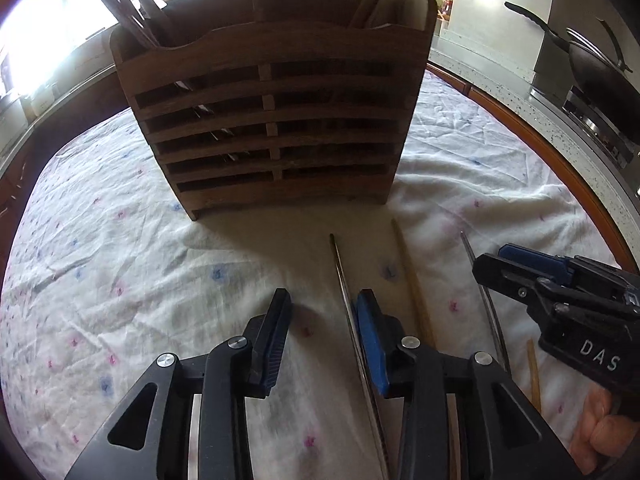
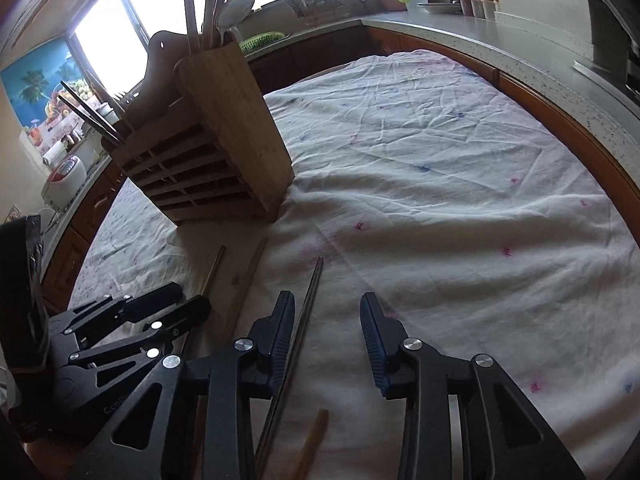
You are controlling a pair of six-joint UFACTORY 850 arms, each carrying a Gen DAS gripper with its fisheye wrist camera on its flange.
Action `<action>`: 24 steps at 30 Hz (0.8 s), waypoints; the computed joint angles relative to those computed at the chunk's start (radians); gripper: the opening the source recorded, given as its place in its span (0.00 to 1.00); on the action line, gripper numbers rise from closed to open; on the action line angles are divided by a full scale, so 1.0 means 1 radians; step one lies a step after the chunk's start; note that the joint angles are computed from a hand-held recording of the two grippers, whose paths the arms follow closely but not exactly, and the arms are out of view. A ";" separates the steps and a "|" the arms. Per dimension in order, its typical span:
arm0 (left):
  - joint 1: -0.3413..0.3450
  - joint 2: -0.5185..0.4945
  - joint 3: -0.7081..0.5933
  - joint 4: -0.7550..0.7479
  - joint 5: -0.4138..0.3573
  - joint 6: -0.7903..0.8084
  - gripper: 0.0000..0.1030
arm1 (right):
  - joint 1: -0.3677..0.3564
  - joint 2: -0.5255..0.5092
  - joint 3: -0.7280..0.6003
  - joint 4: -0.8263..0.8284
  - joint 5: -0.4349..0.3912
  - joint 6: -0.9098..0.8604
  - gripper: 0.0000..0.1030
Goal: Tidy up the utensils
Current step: 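Move both open tools down to the remaining chopsticks on the cloth, then grasp a metal chopstick with the left tool while the right tool grasps another metal one, then carry both chopsticks upright and lower them into the wooden caddy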
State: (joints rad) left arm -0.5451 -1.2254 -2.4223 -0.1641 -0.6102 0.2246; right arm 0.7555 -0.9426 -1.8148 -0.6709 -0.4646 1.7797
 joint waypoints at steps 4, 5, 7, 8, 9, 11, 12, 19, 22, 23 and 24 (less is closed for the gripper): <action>0.004 -0.042 -0.071 -0.006 -0.013 0.018 0.17 | -0.002 -0.076 -0.137 0.100 -0.102 -0.199 0.33; 0.006 -0.046 -0.073 -0.019 -0.008 0.028 0.11 | 0.000 -0.102 -0.183 0.124 -0.141 -0.258 0.33; 0.013 -0.044 -0.065 -0.051 0.002 0.047 0.07 | 0.012 -0.159 -0.287 0.141 -0.247 -0.360 0.30; 0.016 -0.039 -0.055 -0.069 0.005 0.056 0.06 | 0.017 -0.177 -0.318 0.134 -0.276 -0.385 0.27; 0.019 -0.026 -0.032 -0.080 0.013 0.062 0.05 | 0.019 -0.177 -0.319 0.131 -0.273 -0.391 0.21; 0.023 -0.002 0.012 -0.107 0.028 0.080 0.03 | 0.019 -0.174 -0.314 0.137 -0.263 -0.393 0.09; 0.029 0.021 0.053 -0.137 0.041 0.101 0.03 | 0.017 -0.168 -0.303 0.138 -0.251 -0.381 0.08; 0.073 0.184 0.330 -0.490 0.113 0.344 0.03 | 0.012 -0.034 -0.086 0.065 -0.035 -0.145 0.05; 0.099 0.270 0.459 -0.692 0.135 0.507 0.03 | 0.023 0.016 -0.026 -0.042 0.009 -0.013 0.05; 0.106 0.297 0.498 -0.756 0.140 0.560 0.03 | 0.028 0.033 -0.010 -0.083 0.015 0.032 0.04; 0.114 0.330 0.542 -0.819 0.145 0.615 0.03 | 0.033 0.049 0.006 -0.128 0.021 0.080 0.04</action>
